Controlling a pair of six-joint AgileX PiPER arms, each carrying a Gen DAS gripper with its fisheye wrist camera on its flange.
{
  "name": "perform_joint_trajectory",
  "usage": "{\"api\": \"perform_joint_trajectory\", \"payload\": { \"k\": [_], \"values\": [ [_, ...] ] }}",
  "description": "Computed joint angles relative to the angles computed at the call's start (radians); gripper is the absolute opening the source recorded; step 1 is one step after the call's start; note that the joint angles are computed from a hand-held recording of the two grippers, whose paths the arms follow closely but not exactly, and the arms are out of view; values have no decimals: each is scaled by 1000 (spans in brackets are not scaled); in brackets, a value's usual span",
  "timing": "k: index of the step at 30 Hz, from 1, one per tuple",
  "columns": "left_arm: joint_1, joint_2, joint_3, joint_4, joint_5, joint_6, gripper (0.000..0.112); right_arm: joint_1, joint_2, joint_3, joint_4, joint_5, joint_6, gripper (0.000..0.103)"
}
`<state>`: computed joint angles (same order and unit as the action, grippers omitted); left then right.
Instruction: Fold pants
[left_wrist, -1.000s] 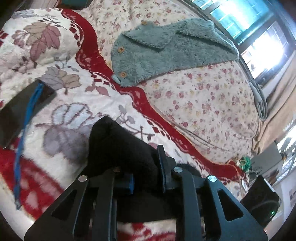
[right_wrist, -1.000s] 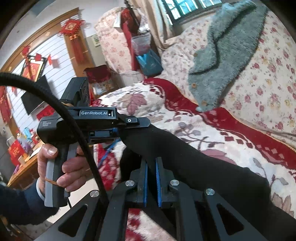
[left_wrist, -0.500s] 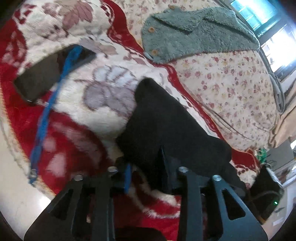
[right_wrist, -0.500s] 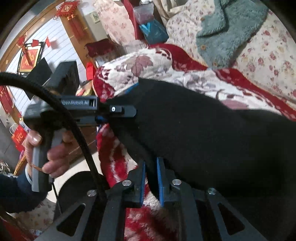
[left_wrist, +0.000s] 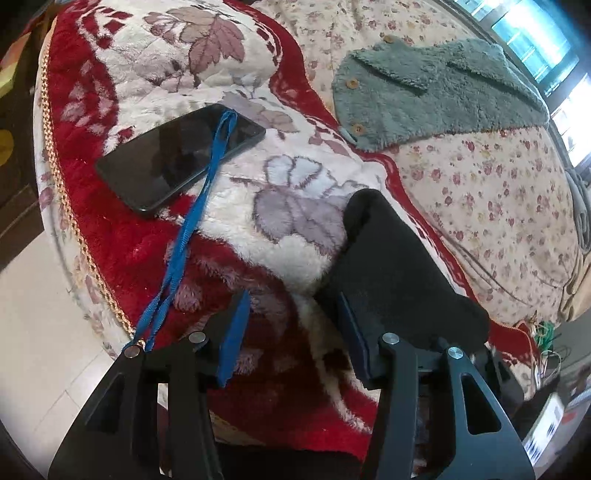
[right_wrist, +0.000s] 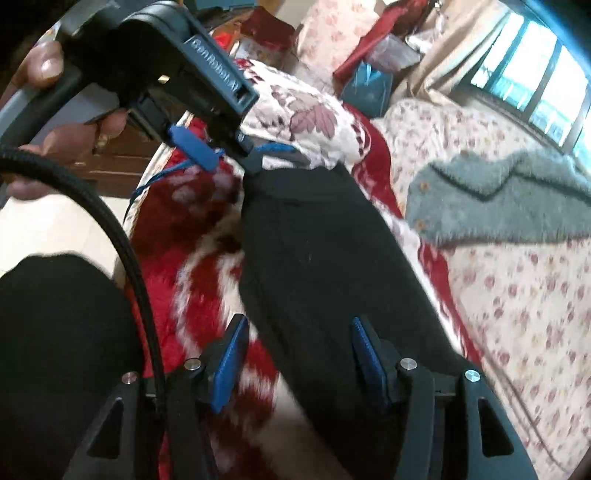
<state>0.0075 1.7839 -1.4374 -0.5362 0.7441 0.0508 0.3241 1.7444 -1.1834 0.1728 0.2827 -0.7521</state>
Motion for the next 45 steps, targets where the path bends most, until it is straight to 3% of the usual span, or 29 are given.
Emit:
{"api": "perform_joint_trajectory", "payload": {
  "k": [2,4,6,8,9,11,16,18,21,23,25,32,35,39,41,42,45],
  "values": [
    [-2,2,-2,12,-2,-13,49,-25,45,-79,134,60,-101,44],
    [4,4,-2,5,1,-20,49,-91,95,-196,334,205,-194,28],
    [26,4,8,-70,6,37,49,-198,144,-317,534,402,-214,25],
    [73,9,36,-259,36,174,65,-306,197,-389,734,590,-235,24],
    [89,16,40,-332,57,221,67,-357,232,-412,834,657,-233,24],
    [112,22,48,-439,94,284,68,-392,255,-417,917,713,-227,24],
    [133,-52,109,-558,47,373,68,-383,290,-444,930,771,-164,25],
    [121,-79,113,-528,7,346,70,-376,284,-416,907,768,-166,25],
    [97,-74,77,-488,0,327,71,-299,205,-319,751,645,-202,26],
    [55,-58,34,-409,-7,268,71,-269,144,-256,731,577,-248,42],
    [10,-44,6,-353,-10,239,71,-274,124,-248,717,605,-229,47],
    [-123,30,-109,-158,14,151,71,-545,-25,-101,884,562,-257,48],
    [-163,63,-146,-86,9,96,71,-644,26,-199,793,548,-140,53],
    [-208,91,-179,52,-29,8,71,-704,240,-474,720,726,61,53],
    [-226,107,-205,133,-13,-56,71,-712,367,-618,752,849,125,50],
    [-235,108,-208,177,-12,-89,71,-706,409,-663,774,882,129,32],
    [-243,114,-211,254,-3,-153,71,-674,407,-652,766,833,78,11]
  ]
}}
